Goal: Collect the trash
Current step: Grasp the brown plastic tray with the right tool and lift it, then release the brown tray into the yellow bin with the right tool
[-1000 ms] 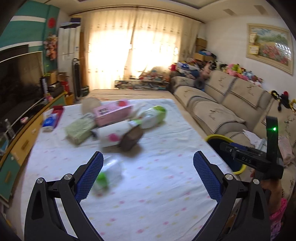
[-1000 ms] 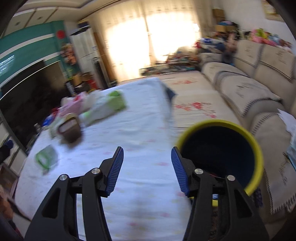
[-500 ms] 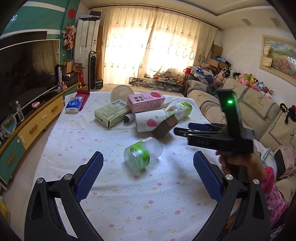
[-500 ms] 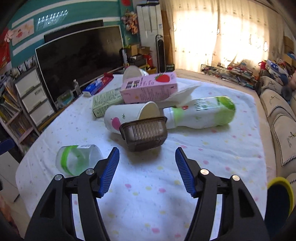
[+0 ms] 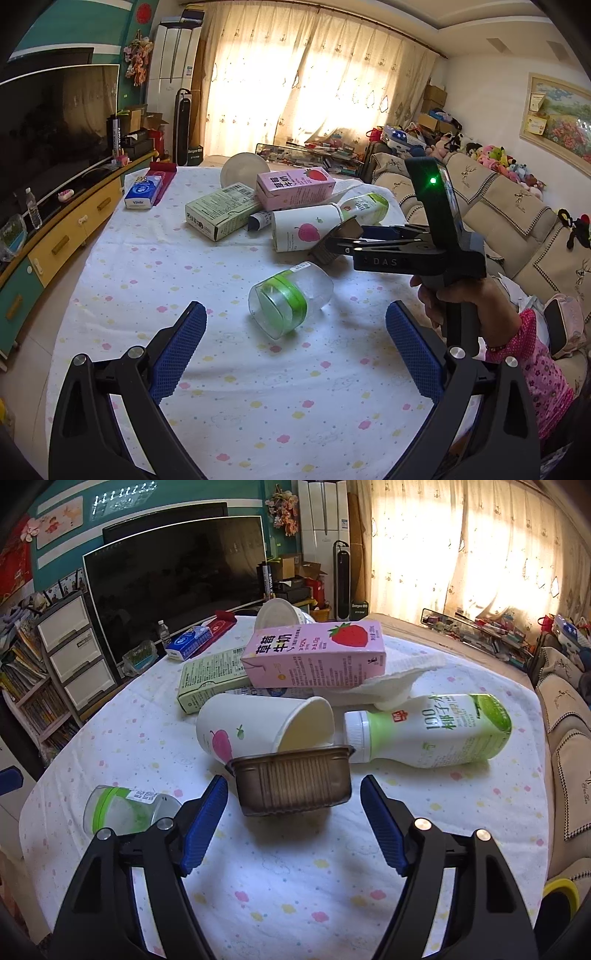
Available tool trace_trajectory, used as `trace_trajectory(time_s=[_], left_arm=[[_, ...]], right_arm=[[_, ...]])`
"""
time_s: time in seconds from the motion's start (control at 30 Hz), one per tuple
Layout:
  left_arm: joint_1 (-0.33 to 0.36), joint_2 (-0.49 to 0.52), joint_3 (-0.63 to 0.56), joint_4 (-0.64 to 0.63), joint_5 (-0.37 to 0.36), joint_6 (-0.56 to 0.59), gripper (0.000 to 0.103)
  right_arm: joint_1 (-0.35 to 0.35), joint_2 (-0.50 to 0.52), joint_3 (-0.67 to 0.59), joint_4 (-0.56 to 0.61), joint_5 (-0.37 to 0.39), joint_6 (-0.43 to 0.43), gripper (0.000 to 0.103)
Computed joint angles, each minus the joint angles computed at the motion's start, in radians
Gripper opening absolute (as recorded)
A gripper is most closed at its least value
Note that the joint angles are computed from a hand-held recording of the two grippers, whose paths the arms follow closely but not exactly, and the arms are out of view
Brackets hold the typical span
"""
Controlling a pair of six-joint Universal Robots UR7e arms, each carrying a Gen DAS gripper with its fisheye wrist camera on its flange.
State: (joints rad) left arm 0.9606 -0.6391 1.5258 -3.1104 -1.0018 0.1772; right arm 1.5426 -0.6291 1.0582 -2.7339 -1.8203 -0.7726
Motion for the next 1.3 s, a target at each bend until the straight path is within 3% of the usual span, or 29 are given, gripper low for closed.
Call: trace_trajectory(time_s=[0.03, 0.07, 0.27, 0.5, 0.8, 1.0, 1.3], left_arm=[[0.001, 0.002, -0.001, 0.001, -0.001, 0.000, 0.096], [0.000, 0.003, -0.002, 0.002, 0.000, 0.000, 0.096], [0.001, 0.006, -0.008, 0.003, 0.004, -0.002, 0.096], [-0.002, 0.015, -0.017, 0.020, -0.006, 0.001, 0.096], [-0.015, 0.030, -0.022, 0.030, -0.012, 0.016, 0.096], [-0.029, 0.038, -0.021, 0.036, -0.015, 0.020, 0.096], [-0.045, 0.071, -0.053, 0.073, -0.017, 0.029, 0.096]], right_arm=[[0.001, 0.004, -0.007, 0.008, -0.006, 0.002, 0.068], [0.002, 0.013, -0.016, 0.015, -0.008, 0.004, 0.058], [0.003, -0.025, 0.047, -0.010, -0.012, 0.014, 0.058], [-0.009, -0.134, 0.217, -0.090, -0.018, 0.065, 0.058], [-0.063, -0.317, 0.478, -0.349, -0.007, 0.139, 0.058], [-0.126, -0.403, 0.564, -0.517, -0.087, 0.223, 0.058], [-0.223, -0.416, 0.557, -0.586, -0.218, 0.316, 0.058]])
